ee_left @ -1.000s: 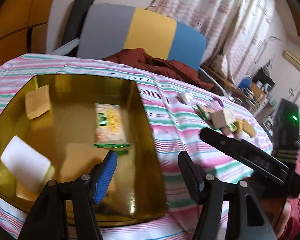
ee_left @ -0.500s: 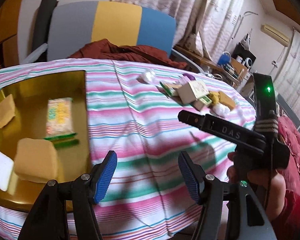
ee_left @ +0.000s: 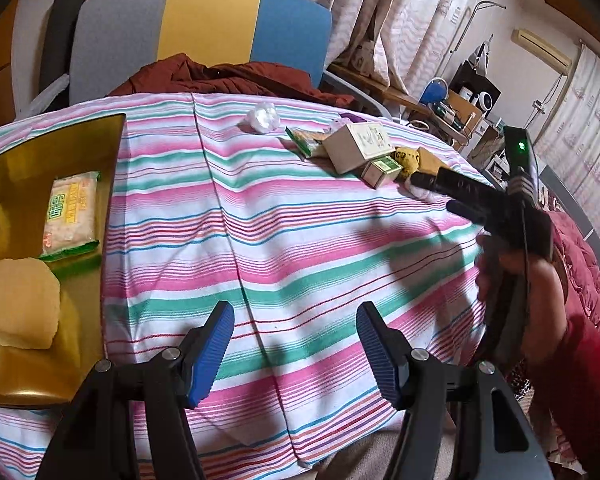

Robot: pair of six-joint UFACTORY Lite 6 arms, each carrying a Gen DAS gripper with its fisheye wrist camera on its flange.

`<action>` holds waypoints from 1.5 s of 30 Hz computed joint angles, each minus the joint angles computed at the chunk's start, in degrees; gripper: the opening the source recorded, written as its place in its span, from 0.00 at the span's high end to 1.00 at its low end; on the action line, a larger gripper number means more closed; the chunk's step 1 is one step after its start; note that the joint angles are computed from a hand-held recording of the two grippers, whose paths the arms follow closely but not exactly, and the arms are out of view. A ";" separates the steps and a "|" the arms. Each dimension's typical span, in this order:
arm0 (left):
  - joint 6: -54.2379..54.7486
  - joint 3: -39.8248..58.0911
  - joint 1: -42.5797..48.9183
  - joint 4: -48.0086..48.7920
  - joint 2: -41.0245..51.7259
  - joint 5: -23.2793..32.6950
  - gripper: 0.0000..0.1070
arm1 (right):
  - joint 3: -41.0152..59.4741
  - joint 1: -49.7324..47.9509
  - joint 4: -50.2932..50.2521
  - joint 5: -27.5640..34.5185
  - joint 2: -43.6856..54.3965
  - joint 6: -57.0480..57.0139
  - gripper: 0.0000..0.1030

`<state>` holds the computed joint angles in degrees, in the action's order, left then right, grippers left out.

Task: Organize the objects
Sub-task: 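Move both open grippers back toward the remaining items, then grasp the plastic-wrapped bundle with right gripper while left grasps the white box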

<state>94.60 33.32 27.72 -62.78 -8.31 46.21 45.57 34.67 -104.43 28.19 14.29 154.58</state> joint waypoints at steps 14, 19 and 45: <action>-2.23 -0.50 -4.52 0.43 -0.28 -3.46 0.40 | 8.49 -15.58 0.27 -4.26 9.02 -17.76 0.21; -3.63 0.47 -7.67 0.29 0.77 -5.30 0.40 | 8.57 -15.58 -5.39 -5.29 11.08 -12.42 0.55; -31.28 43.54 -42.80 21.41 34.15 -26.54 0.24 | 2.06 -14.00 -20.53 0.17 9.48 8.03 0.57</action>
<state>63.32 76.86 -15.08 -41.37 25.84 19.67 47.63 20.67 -124.95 28.37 23.77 162.61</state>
